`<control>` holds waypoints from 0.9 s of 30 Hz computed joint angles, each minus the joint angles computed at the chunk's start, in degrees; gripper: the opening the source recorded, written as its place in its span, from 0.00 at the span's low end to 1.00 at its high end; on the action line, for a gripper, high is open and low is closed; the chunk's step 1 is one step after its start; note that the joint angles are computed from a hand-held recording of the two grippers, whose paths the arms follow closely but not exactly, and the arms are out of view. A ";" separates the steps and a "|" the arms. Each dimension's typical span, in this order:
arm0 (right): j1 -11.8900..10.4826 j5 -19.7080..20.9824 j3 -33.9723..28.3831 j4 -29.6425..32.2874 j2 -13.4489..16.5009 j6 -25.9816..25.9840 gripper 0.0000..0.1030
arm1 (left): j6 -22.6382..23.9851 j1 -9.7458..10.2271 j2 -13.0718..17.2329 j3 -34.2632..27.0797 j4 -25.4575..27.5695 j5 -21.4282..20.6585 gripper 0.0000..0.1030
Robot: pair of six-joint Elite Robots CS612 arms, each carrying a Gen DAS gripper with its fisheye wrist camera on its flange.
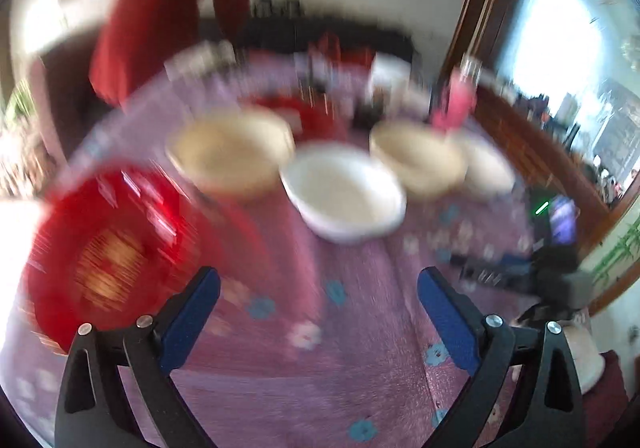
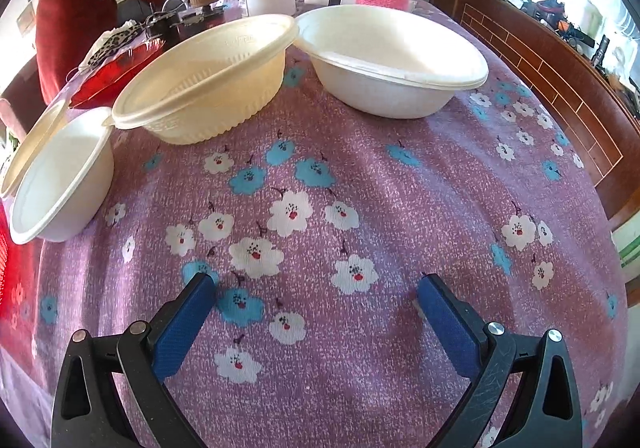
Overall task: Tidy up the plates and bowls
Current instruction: 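Move both grippers toward the white foam plate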
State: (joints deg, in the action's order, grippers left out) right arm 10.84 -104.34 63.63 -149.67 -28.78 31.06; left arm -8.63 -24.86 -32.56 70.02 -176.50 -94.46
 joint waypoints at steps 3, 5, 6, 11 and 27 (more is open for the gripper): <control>0.34 -0.34 2.20 -2.86 -1.28 1.22 0.93 | 1.51 0.38 -3.89 6.82 -14.09 3.14 0.96; 1.00 -2.32 4.12 -6.74 -2.34 0.98 0.93 | 1.53 0.84 -6.07 10.36 -22.12 4.65 0.96; 1.43 -3.36 5.18 -9.14 -2.97 0.23 0.93 | 1.28 1.14 -6.86 11.49 -24.85 4.83 0.96; 3.52 -8.47 9.05 -21.67 -5.82 -4.30 0.93 | 1.77 2.20 -10.15 15.17 -31.93 6.11 0.96; 6.75 -13.23 -0.29 -42.28 -13.08 -21.73 0.99 | 18.03 -0.37 -15.97 8.11 -32.44 25.42 1.00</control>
